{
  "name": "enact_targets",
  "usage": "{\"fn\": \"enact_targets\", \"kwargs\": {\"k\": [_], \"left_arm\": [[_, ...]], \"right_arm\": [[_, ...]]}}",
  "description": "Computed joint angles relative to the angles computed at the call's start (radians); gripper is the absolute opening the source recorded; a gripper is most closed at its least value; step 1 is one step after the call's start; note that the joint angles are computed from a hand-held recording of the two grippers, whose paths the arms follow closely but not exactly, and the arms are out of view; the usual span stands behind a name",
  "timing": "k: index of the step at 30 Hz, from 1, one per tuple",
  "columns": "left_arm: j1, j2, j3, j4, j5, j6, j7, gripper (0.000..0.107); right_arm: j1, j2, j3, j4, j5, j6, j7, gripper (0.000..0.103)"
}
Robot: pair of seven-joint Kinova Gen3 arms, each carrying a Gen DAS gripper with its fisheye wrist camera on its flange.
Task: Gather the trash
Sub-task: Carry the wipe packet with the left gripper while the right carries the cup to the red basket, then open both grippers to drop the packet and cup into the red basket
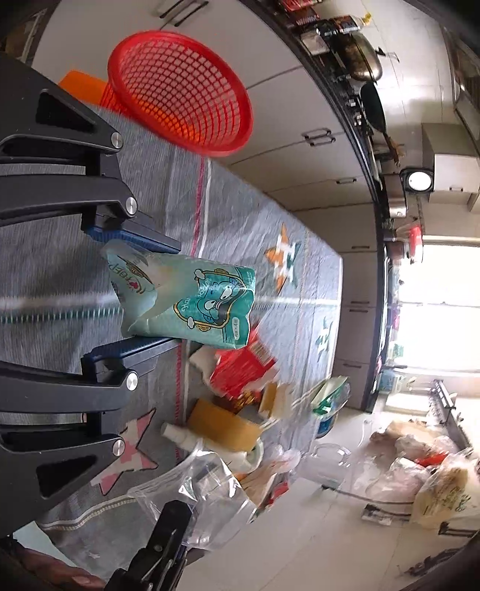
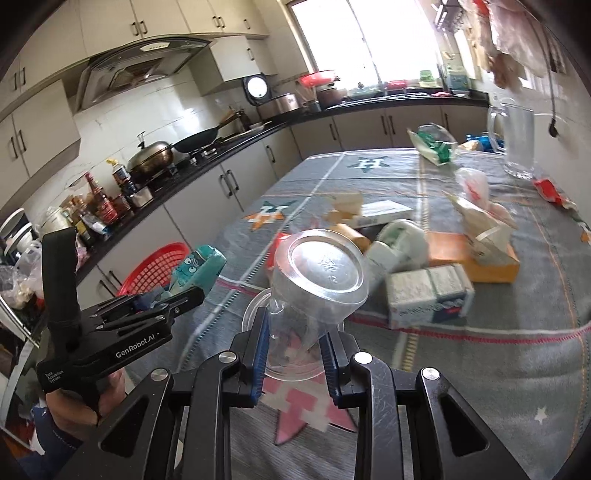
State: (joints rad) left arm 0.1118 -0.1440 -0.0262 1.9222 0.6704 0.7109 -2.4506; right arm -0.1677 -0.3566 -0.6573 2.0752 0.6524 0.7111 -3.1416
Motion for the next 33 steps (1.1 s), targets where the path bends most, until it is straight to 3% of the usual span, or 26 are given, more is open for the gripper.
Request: {"fn": "enact_targets", "kwargs": {"k": [9,14,22,33], "left_arm": [[-0.086,0.024,-0.076,-0.051,0.066,0.018,-0.043,0.042],[-0.161,0.058,-0.099,-0.088,0.095,0.026,-0.061,0.042],[-0.281,0.154,-0.086,-0.159,0.085,0.021,-0.035,0.042],[-0.393,0.281,-0.022,-0.243,0.056,0.037,0.028,0.042]], "right_arm": [[-0.101,0.154,0.132,-0.105,0.009,-0.102,0.107,0.029],[-0.175,0.268,0.200,-0.217,0.019,-0.131,0.182,0.029],[-0.272,0.455,0.297,-0.425,-0.094,-0.160,0.390,0.029],[-0.345,0.665,0.371,-0.684,-0.266,-0.116,0.623,0.029]]}}
